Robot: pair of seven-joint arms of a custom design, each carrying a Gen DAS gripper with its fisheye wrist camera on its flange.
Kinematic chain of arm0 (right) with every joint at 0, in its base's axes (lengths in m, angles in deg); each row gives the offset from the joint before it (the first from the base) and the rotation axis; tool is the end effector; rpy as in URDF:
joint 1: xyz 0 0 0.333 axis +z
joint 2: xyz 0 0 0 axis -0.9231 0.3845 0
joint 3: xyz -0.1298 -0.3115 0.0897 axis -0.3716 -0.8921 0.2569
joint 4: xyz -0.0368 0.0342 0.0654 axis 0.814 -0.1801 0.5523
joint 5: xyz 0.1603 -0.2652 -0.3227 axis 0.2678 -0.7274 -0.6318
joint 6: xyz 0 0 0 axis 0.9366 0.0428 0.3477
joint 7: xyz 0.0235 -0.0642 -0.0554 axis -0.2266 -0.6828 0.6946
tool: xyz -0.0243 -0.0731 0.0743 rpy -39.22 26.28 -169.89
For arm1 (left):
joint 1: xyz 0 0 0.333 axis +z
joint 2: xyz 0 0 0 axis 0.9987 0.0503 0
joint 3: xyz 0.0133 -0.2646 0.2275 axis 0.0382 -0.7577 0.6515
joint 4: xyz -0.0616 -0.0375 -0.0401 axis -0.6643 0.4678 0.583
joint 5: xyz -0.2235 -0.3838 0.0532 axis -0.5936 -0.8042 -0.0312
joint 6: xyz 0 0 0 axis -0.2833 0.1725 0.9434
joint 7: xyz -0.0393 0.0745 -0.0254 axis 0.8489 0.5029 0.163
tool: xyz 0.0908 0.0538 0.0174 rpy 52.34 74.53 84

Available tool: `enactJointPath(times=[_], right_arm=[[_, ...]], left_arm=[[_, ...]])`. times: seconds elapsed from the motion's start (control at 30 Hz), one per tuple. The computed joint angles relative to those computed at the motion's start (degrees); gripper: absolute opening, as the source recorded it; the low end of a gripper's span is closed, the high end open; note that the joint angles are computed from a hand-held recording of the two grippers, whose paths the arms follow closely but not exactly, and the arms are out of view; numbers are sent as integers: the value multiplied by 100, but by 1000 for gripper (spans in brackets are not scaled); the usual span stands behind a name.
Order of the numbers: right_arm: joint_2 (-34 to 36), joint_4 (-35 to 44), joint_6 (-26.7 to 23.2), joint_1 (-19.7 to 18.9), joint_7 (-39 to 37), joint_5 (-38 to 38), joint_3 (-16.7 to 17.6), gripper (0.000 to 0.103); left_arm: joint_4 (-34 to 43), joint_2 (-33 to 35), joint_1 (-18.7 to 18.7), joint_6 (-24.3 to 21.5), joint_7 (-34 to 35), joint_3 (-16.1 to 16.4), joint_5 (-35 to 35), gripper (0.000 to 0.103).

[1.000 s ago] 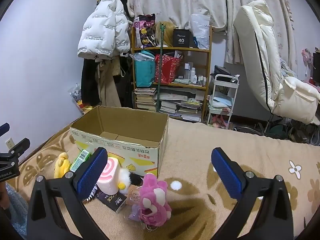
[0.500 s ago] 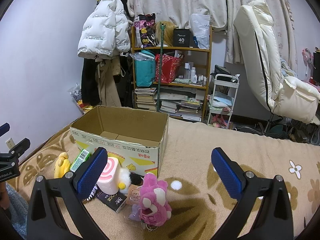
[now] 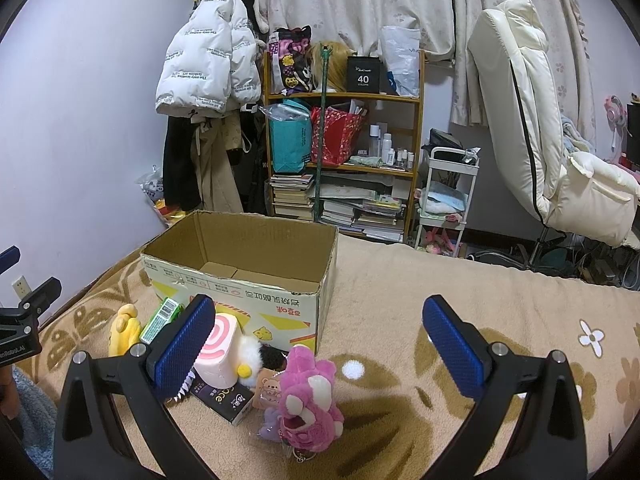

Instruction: Organize soft objects

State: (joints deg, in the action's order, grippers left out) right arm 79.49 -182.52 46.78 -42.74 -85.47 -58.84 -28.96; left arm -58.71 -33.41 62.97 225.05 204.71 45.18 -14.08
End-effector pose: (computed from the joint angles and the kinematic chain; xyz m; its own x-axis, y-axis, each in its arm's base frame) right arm 0.5659 0.3216 0.4588 -0.3375 -0.9413 -0.0060 -0.4618 0.1711 -0.8703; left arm 0.6291 -0.2415 0.4403 -0.3002 -0.9319 -0.2035 -0.3599 0.3083 -0.8806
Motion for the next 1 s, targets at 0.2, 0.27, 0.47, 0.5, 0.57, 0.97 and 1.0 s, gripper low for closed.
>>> enactJointPath(times=[0.2,0.27,0.47,0.5,0.57,0.97,1.0], right_arm=[[1,4,2,4,-1,4,-2,103],[5,5,4,4,1,2,-3,103],[15,10,8,6,4,2,-7,103],[15,10,8,7,4,2,-8,103],[18,11,6,8,7,-2,-9,103],[17,8,16,4,5,1,-13,103],[18,8,14,4,3,4,-12,103]], left_arm=[[-2,7,-16,22,36,-1,-30,102],[-5,4,-18,24,44,-2,-38,102],[-8,9,-25,29,81,-6,-80,102],[-31,0,-13,40,67,-19,-66,102],[-40,28,30,56,7,-57,16,102],[-36,27,-6,60,55,-28,-32,102],[-24,33,-19,57,74,-18,-53,102]])
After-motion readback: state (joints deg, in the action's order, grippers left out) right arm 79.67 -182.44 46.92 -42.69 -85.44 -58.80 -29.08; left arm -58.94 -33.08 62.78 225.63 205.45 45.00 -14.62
